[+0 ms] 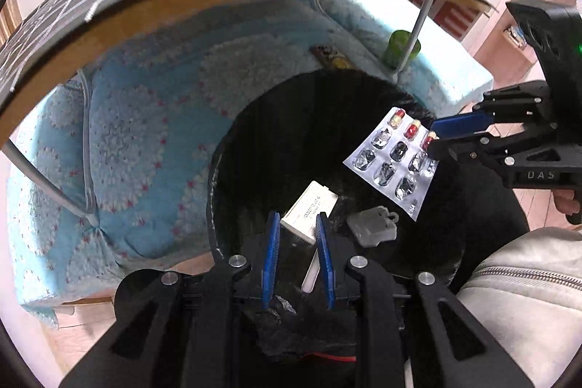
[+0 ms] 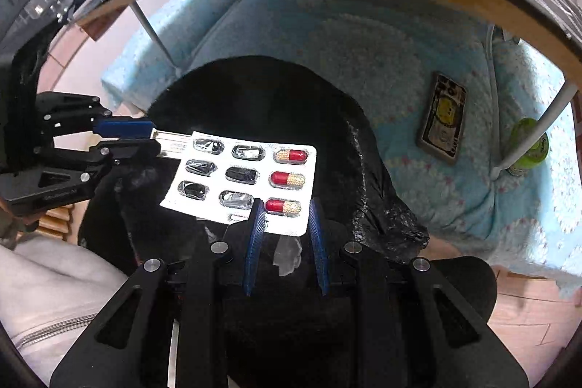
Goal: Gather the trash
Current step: 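Carry the card and blister pack down over the black trash bin, then open left tool releasing the card while right tool releases the blister pack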
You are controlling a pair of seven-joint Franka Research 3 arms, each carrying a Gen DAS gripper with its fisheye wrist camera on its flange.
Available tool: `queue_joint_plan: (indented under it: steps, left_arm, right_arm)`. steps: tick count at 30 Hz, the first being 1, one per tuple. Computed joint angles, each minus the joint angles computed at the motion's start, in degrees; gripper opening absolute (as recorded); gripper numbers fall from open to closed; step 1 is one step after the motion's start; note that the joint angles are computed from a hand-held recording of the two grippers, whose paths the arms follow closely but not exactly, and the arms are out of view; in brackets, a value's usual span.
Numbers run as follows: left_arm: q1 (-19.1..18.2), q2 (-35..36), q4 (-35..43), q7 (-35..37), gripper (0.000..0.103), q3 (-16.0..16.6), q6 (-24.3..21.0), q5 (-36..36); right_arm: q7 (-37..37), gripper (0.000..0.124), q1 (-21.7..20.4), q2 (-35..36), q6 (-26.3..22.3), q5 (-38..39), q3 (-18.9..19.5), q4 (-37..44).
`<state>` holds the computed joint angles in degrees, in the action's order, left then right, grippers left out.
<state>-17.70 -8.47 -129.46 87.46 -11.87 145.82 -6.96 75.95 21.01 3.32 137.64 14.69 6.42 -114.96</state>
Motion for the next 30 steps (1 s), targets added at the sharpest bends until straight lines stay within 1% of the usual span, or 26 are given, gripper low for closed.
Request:
queue_joint_plan:
  steps: [9,16,18,19,20,21,23,28,30]
  left_arm:
    - [0.3,1.7,1.0,-0.3,0.02,-0.4,-1.3,1.0]
    - [0.6,2.4,1.3,-1.3,0.02,-0.8,-1.6,2.4]
    - [0.7,2.4,1.3,-1.6,0.02,-0.9,-1.7,2.7]
    - [0.7,2.5,1.3,-1.5,0.02,-0.8,-1.8,2.7]
    - [0.7,2.6,1.5,-1.4,0.02,-0.8,-2.1,2.7]
    - [0.8,2.7,1.8,-1.7,0.02,-0.9,-2.5,3.0]
    - [0.9,3.2,2.4,-2.3,0.022,-1.0,-3.8,3.8]
    - [1.1,2.8,2.4,-2.3,0.022,-0.9,-3.8,2.8]
    - [1.2,2.6,2.5,-2.5,0.027,-0.8,-3.7,2.6]
  right_arm:
    - [1.9,0.026,0.6,2.0,-0.5,-2.1,0.1,1.6]
    - [3.1,0.026,1.2,3.0,0.6,-4.1,0.1,2.1]
    - [3.6,0.028,1.2,3.2,0.9,-4.3,0.0,2.2]
    - [3.6,0.033,1.2,3.4,1.0,-4.2,0.1,2.3]
    - [3.8,0.043,1.2,3.4,1.2,-4.3,0.0,2.3]
    - [4.2,0.048,1.3,3.4,1.4,-4.8,0.0,2.1]
    - [3.8,0.049,1.2,3.2,1.6,-4.6,0.0,2.0]
    - [3.5,0.049,0.9,2.7,2.1,-3.8,-0.1,1.5]
    - [3.7,0.049,0.8,2.5,2.4,-3.7,-0.1,1.4]
